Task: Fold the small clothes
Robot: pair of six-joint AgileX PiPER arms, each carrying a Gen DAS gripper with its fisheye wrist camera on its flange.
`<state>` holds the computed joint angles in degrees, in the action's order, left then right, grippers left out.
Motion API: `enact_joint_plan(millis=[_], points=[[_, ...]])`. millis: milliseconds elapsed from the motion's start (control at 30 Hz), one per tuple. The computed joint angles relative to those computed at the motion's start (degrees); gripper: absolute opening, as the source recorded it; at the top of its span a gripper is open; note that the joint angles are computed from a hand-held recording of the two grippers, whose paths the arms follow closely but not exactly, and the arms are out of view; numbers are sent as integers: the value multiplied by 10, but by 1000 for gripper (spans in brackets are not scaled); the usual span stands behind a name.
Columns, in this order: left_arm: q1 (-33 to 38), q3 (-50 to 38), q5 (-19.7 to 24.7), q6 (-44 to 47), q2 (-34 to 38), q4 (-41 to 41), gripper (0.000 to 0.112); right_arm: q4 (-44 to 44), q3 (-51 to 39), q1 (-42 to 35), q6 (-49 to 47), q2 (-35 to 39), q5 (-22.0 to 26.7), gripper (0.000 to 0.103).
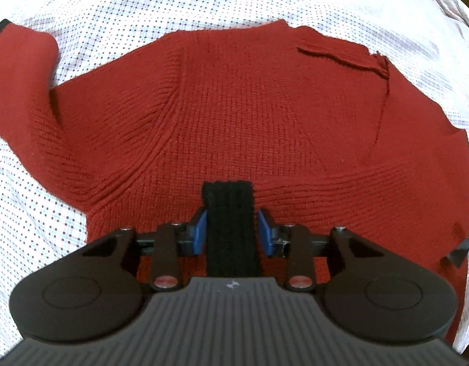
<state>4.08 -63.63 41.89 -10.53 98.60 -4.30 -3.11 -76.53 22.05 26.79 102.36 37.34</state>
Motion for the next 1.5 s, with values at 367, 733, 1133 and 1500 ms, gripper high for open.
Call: enact_joint_plan(millis=[367,733,1133,1500], points=[[29,-63,13,94,-75,-58,9,9,-175,-50,-49,126,50,74],[37,-162,22,64,63,33,9,63,-254,-40,-89,211,88,28],[51,-201,55,51,108,52,31,-37,-288,-14,-2,236,118,40],[100,-204,129,29,37,89,53,-29,-162,5,69,107,92,54]])
